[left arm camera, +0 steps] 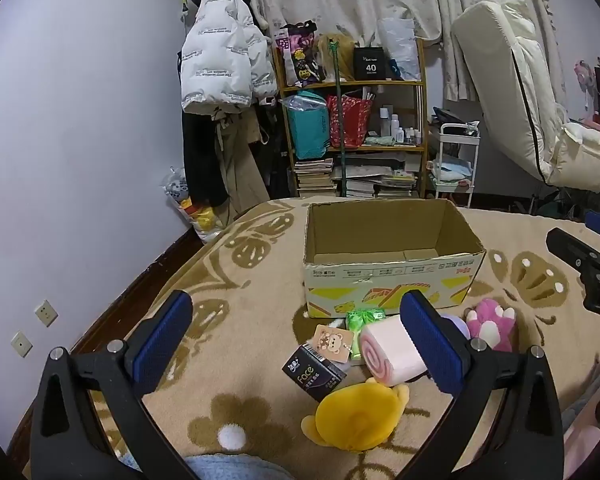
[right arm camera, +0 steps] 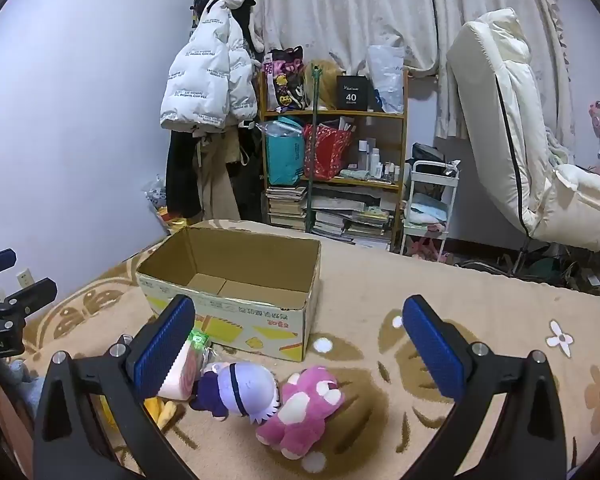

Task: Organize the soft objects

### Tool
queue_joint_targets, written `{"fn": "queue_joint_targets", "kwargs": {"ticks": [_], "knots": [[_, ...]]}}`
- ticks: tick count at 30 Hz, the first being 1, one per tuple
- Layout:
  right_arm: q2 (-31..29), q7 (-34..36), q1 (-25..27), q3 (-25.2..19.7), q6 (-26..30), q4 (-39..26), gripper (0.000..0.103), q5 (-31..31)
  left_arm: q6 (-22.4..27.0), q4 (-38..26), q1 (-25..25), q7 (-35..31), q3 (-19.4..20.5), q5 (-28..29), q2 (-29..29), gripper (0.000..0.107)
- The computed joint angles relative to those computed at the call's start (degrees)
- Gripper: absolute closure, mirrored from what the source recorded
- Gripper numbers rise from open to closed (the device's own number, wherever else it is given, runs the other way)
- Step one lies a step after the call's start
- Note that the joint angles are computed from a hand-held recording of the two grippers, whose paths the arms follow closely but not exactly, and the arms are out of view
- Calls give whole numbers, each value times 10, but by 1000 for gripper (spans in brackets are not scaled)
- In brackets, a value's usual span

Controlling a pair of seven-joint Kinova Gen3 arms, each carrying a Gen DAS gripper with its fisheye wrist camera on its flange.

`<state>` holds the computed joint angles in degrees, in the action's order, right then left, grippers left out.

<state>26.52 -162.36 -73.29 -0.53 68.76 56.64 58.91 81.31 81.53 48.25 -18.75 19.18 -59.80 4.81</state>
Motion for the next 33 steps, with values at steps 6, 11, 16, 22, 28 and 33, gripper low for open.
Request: {"fn": "queue_joint_targets", "kwargs": {"ticks": [6, 11, 16, 22, 28, 33], "knots": [[-1, -3, 0, 0, -2, 3, 0, 4, -3, 2, 2, -1, -2, -3, 0, 5], [-1, -4, -1, 0, -3, 4, 0, 5, 1, -9, 3, -4, -3, -5, 7, 5], [-1, -3, -1, 0, -1, 3, 0, 6, -1, 1, 7, 2, -6, -8, -1, 5], [-1, -3, -1, 0, -1, 4, 0, 6, -1, 3, 2, 5, 0, -9, -2, 5], [-2, -5, 0, -1, -1, 7, 0, 7, -1, 4, 0, 5, 2, -9, -3, 5], [-3, -5, 1, -2, -3, 9, 0, 7, -2, 5, -1, 6, 3, -9, -3, 5]]}}
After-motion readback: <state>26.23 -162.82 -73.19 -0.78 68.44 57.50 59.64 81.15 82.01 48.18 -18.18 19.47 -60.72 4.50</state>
